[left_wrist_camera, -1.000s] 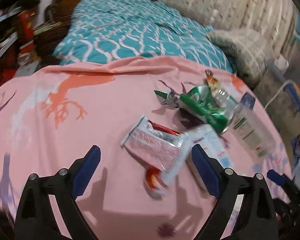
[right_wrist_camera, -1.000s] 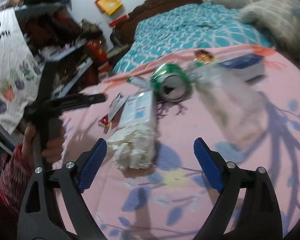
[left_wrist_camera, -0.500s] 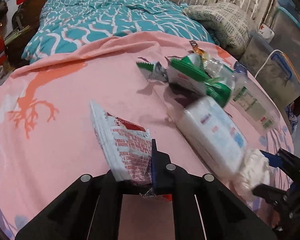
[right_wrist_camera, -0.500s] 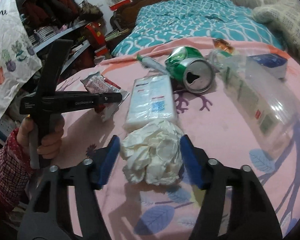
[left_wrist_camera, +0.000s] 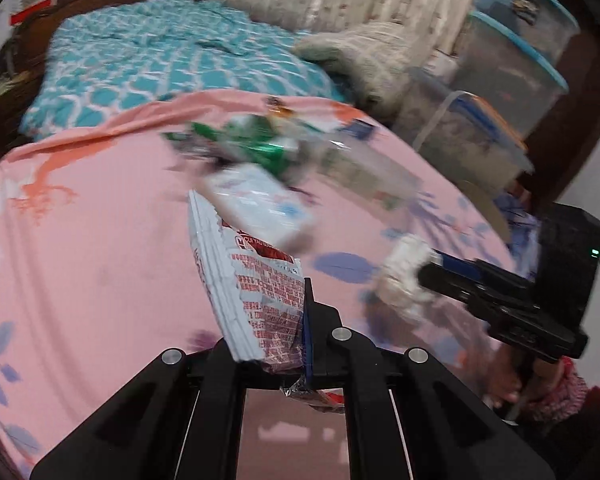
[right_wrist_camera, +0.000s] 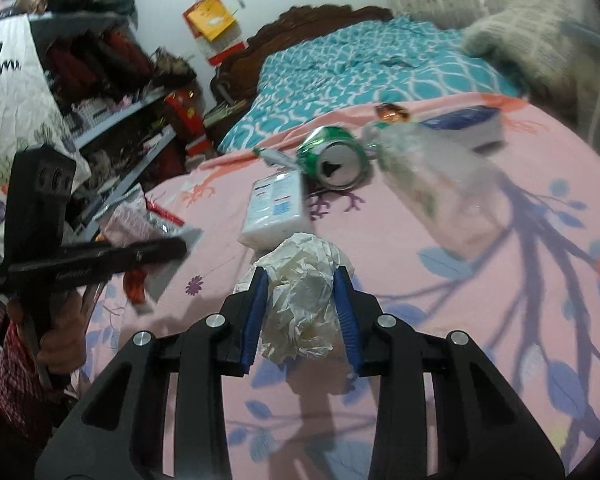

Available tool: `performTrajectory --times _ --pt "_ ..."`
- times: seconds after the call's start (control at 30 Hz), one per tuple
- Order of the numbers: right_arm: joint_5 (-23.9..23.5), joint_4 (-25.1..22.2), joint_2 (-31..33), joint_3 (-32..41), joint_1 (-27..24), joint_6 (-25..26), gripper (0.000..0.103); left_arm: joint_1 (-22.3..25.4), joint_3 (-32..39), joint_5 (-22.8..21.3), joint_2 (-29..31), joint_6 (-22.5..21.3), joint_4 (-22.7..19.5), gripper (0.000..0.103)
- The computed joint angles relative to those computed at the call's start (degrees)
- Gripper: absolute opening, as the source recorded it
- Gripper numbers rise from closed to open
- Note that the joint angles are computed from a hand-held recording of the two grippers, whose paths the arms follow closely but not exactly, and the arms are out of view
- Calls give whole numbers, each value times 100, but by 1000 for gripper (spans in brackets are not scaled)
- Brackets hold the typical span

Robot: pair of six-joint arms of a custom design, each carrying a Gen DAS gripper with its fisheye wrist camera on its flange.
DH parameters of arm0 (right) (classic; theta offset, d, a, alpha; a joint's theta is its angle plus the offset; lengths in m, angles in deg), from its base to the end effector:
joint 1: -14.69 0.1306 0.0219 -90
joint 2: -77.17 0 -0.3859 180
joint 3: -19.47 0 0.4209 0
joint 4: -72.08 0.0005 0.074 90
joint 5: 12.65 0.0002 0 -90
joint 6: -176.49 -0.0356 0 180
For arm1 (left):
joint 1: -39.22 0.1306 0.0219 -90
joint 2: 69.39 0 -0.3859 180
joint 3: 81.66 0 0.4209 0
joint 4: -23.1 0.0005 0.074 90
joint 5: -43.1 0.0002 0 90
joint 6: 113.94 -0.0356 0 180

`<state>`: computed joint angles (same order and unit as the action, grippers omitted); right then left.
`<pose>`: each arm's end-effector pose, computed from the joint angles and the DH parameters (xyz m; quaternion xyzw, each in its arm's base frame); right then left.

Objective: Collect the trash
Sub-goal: 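Grasp crumpled tissue with right tool while left tool grasps red-white snack bag, then lift the tissue and snack bag off the sheet with both tools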

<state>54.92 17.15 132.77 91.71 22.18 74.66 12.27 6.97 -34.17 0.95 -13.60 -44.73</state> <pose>0.2868 0.0509 0.5031 -0.0513 0.8853 0.2443 0.3923 0.3190 -0.1715 0.5432 0.1726 0.9172 -0.2084 0.2924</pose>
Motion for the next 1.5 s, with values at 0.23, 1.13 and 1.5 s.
performTrajectory --times 0.23,1.13,1.5 --pt "-536 -102 -535 -300 -1144 -44 37 -1086 351 -170 554 28 -60 6" --pt "-1349 -706 -1237 -775 -3070 502 37 -2452 1078 -1963 1546 437 -254 6" --pt "-366 -745 -1383 -846 -1996 337 47 -2279 688 -2735 1123 797 -377 6"
